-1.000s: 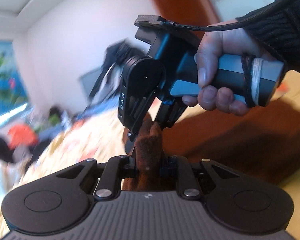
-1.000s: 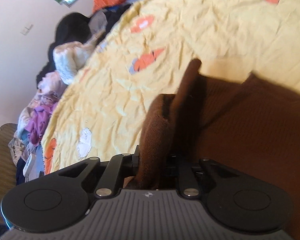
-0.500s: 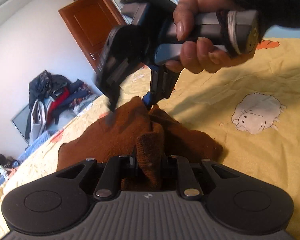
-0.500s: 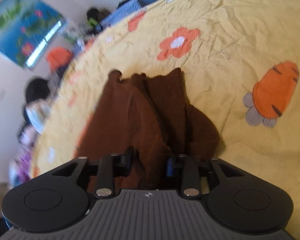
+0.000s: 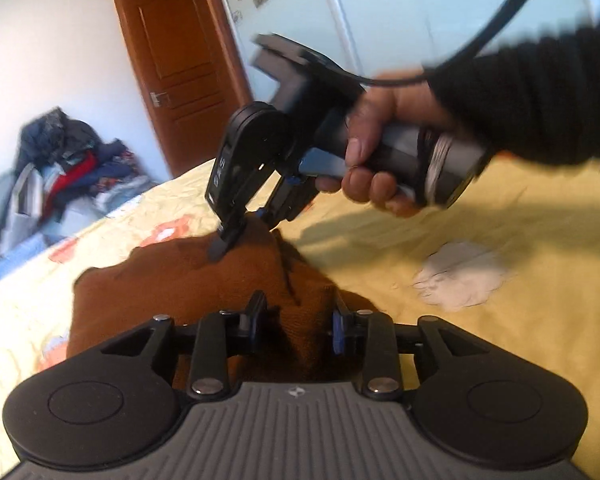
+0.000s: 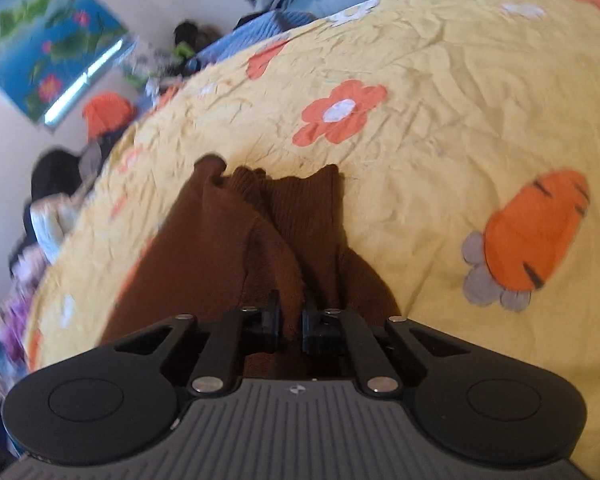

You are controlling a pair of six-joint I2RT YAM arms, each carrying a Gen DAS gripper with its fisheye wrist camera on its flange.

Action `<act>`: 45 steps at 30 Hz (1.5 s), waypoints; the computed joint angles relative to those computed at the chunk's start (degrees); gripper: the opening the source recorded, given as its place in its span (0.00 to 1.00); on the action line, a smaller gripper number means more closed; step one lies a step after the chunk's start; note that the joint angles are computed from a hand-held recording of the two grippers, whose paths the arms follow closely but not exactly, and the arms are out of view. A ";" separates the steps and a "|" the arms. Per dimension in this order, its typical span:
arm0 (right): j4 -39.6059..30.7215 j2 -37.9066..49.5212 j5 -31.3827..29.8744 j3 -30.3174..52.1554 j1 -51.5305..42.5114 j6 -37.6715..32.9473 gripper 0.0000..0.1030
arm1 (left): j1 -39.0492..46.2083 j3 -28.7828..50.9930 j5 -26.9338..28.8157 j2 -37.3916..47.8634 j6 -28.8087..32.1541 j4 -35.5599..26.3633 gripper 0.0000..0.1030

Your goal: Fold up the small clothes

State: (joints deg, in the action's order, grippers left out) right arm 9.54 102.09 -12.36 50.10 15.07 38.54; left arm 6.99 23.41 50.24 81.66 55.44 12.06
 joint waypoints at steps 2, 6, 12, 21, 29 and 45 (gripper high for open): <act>4.61 -5.31 2.30 -5.56 1.60 5.04 0.51 | 7.17 0.85 5.48 -1.54 7.73 -6.53 0.32; 11.09 -18.54 4.76 -17.01 7.83 11.35 0.76 | 24.37 -1.74 15.57 0.74 21.38 -3.60 0.55; 1.92 -27.32 9.13 -19.82 17.26 14.84 0.76 | 29.11 0.76 8.91 7.71 21.54 1.89 0.55; -5.33 -16.10 6.30 -10.75 20.62 11.11 0.13 | 22.72 2.95 1.44 8.77 11.29 3.29 0.18; 0.79 -21.05 7.66 -21.45 19.10 14.54 0.05 | 26.84 10.32 2.17 11.46 13.79 -13.33 0.09; -9.95 2.31 8.07 14.60 4.37 -2.07 0.81 | 27.53 24.42 7.04 13.85 18.77 -34.42 0.23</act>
State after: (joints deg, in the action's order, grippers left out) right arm -0.41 104.40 -4.28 64.70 19.44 36.47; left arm 34.52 47.83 57.28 95.51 74.21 -22.36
